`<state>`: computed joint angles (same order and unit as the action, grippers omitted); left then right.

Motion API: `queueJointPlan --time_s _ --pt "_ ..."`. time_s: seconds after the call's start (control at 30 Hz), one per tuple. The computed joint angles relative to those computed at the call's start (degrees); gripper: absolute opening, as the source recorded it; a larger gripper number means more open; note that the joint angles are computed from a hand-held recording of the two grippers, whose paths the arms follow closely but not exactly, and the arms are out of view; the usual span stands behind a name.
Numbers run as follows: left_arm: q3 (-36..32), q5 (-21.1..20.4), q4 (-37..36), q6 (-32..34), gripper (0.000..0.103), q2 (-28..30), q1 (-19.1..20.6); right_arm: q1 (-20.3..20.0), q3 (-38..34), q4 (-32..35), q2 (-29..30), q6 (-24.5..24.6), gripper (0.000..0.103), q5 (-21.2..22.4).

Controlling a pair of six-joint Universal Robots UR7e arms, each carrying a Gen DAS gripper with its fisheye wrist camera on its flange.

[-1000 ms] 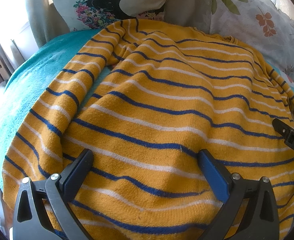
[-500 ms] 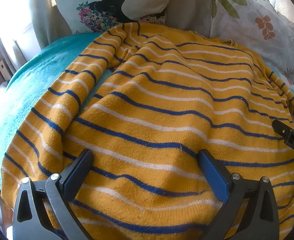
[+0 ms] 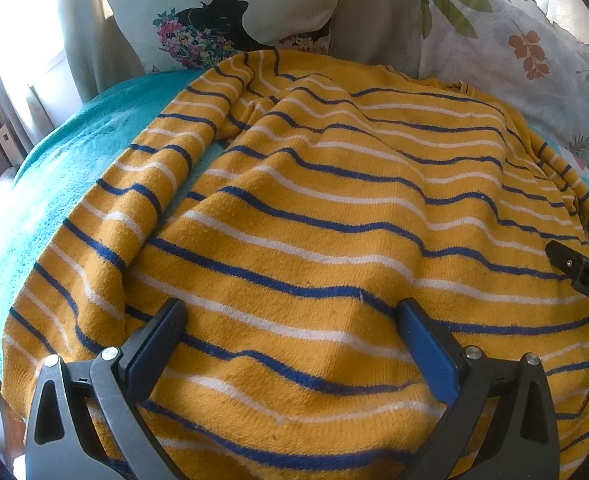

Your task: Fold small clothes

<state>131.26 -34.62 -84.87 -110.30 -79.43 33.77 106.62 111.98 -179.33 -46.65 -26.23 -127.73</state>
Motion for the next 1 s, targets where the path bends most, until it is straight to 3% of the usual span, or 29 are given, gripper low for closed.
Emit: queueJointPlan --time_s 0.2,0.3,0.4,0.47,0.57,0.7,0.8,1.0 --pt "-0.3 0.1 0.3 -0.1 0.103 0.2 0.1 -1.4 0.4 5.5 -3.2 -0.9 0.103 4.1" --pt "-0.3 0.0 0.4 0.1 0.103 0.1 0.2 -1.0 1.0 8.2 -4.2 0.5 0.103 3.3" --pt "0.0 0.4 0.1 0.0 0.103 -0.1 -0.1 -0.2 2.9 5.3 -4.0 -2.9 0.103 1.1" --pt "-0.2 -0.1 -0.4 1.2 0.103 -0.4 0.0 -0.6 5.1 4.5 -5.7 -1.9 0.103 2.9" --pt "-2.5 -4.4 0.2 3.3 0.103 -0.4 0.8 -1.0 8.9 2.1 -8.0 -0.3 0.103 4.6" --pt "-4.9 -6.7 5.5 1.8 0.102 1.0 -3.0 -0.4 11.0 5.9 -11.5 4.1 0.097 3.5" --pt "-6.8 -7.5 9.0 2.4 0.102 2.3 -5.6 1.0 12.9 2.0 -13.0 2.7 0.097 2.3" --pt "-4.9 -7.8 6.8 2.4 0.102 -1.2 -7.8 3.8 13.5 0.0 -15.6 2.7 0.097 3.9"
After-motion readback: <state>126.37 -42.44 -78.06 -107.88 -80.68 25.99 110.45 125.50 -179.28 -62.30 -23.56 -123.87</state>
